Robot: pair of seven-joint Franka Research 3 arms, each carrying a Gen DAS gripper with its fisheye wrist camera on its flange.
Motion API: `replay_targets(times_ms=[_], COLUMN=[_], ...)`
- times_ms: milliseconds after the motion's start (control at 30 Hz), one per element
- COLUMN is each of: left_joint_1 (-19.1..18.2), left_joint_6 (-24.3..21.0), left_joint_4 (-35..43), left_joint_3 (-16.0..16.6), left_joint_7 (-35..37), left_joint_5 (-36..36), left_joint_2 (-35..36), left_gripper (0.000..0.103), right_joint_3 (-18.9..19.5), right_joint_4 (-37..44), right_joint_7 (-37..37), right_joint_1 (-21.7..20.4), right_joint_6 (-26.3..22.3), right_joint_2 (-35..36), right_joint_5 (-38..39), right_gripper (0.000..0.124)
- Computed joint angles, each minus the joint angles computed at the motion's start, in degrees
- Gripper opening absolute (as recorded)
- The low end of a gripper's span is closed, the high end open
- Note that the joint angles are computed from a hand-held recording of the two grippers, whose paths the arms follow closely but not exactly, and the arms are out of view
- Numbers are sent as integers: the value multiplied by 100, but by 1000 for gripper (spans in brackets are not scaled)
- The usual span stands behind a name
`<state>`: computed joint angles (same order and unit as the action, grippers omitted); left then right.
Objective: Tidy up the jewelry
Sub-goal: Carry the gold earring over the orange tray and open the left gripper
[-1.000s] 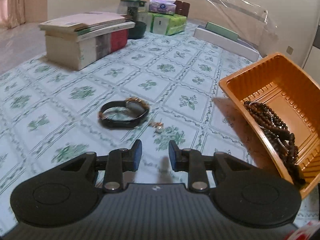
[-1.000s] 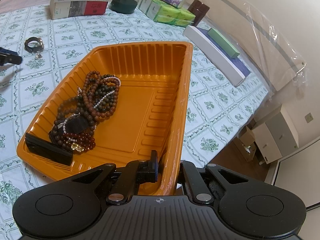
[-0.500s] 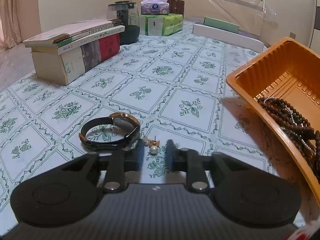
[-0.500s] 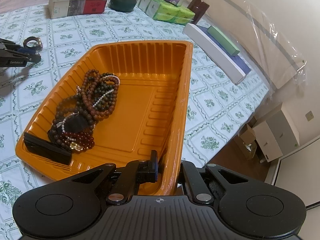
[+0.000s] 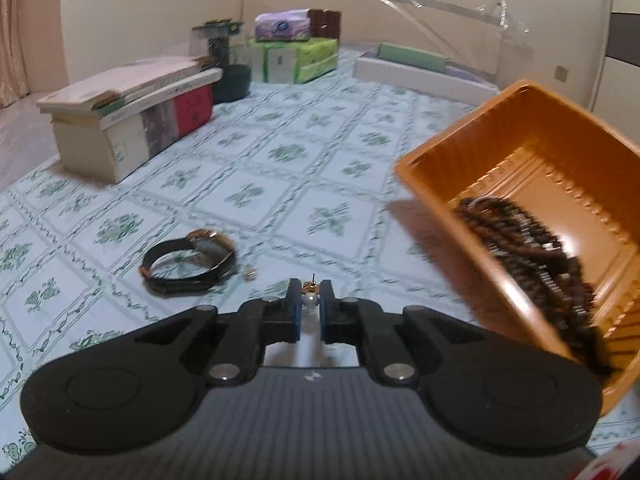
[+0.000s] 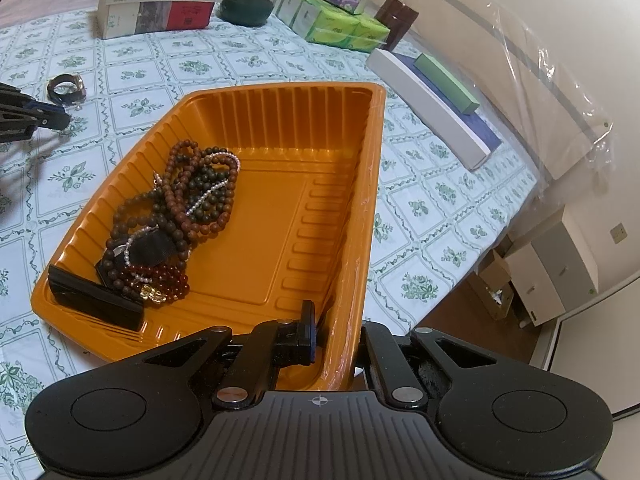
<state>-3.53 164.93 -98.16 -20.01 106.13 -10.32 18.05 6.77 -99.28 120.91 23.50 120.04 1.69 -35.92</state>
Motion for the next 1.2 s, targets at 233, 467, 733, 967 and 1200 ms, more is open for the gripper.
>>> replay_targets(times_ms=[233, 467, 733, 967, 1200], left_joint_1=[107, 85, -109, -425, -616], left_joint_6=[-28, -232, -651, -900, -1209], left_joint_4=[-70, -34, 192, 315, 256], left_joint_3=[-338, -522, -627, -492, -402], left_joint_7=[549, 1228, 2376, 2817, 3200], left_joint_5=[-573, -1401, -2613, -2922, -3239], left_joint_2=[-206, -322, -383, -371, -433], left_gripper=[7, 7, 7, 7, 7], right_joint_3=[0, -2, 0, 0, 1], right_joint_4=[17, 20, 26, 22, 21], right_joint_7=[5, 6, 13, 13, 13], right_joint_1=[8, 11, 15, 14, 14], right_joint_6=[-2, -6, -13, -7, -6], right_joint_2=[8, 9, 8, 5, 4], right_joint_5=[-11, -10, -11, -13, -17], right_gripper=[5, 5, 5, 5, 5])
